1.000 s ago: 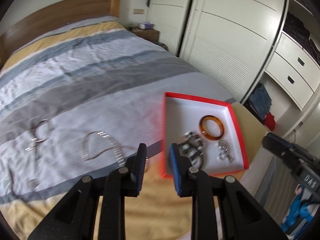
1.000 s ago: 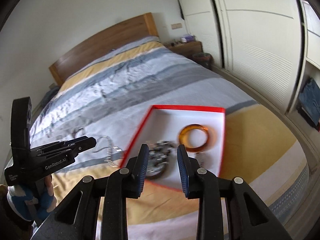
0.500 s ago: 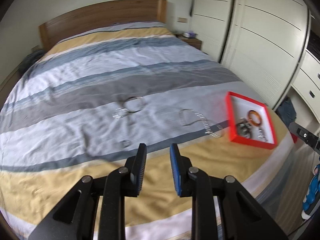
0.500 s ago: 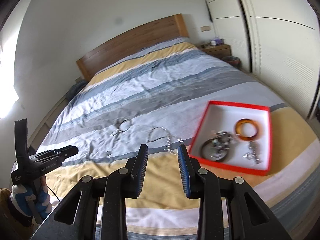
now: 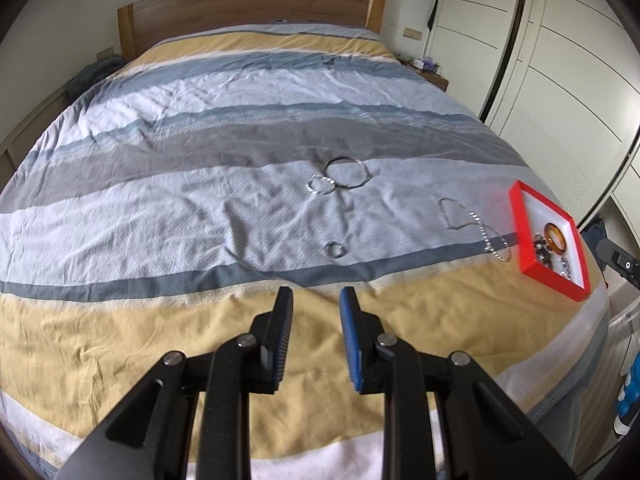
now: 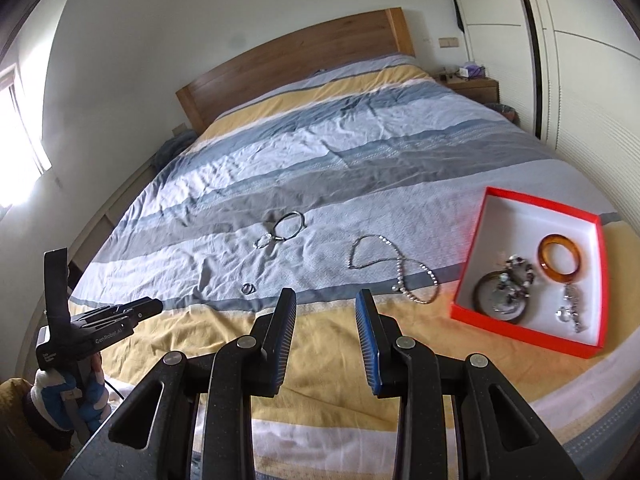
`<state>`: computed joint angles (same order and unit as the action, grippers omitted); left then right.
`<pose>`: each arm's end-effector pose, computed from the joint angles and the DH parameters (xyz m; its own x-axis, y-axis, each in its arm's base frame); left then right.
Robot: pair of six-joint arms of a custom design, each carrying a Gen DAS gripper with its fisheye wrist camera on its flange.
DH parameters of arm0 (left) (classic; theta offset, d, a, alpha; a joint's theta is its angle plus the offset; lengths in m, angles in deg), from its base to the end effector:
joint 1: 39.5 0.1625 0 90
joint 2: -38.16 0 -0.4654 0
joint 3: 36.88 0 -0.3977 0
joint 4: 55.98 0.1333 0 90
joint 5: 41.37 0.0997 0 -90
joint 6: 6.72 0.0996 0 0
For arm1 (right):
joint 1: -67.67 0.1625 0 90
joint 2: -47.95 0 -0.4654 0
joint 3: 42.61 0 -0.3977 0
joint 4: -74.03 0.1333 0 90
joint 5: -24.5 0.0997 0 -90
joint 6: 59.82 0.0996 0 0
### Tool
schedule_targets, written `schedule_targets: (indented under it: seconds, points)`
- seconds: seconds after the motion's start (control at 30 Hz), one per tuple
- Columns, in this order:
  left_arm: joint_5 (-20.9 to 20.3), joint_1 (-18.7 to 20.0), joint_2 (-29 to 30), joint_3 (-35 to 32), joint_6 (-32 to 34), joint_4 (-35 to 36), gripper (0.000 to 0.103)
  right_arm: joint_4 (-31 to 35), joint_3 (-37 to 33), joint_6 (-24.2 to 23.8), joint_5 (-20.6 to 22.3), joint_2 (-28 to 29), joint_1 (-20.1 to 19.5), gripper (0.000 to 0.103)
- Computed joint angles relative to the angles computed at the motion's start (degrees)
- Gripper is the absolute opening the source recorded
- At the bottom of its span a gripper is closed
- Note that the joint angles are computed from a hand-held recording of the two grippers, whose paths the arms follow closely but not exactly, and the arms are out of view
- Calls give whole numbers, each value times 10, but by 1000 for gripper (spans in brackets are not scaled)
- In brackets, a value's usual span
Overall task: Organize jewelry
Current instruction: 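Withdraw both tools from the box back over the jewelry, then grasp the small twisted silver ring with the left tool while the right tool grasps the silver chain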
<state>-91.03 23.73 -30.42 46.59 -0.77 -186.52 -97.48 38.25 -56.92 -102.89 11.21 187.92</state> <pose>-0.1284 -0.6936 0.4683 -0.7603 0.1761 -0.6253 0.4875 0.7908 -0.3701 0.4587 -0.6420 0.1617 -0.8912 -0.0469 0.4511 -0.3556 0.6896 -0.6309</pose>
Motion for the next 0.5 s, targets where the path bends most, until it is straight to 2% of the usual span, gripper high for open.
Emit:
schedule_targets:
  seconds: [0.5]
  points:
    - [-20, 52, 44, -54, 8, 12, 23, 44, -58, 1, 36, 56, -28, 31]
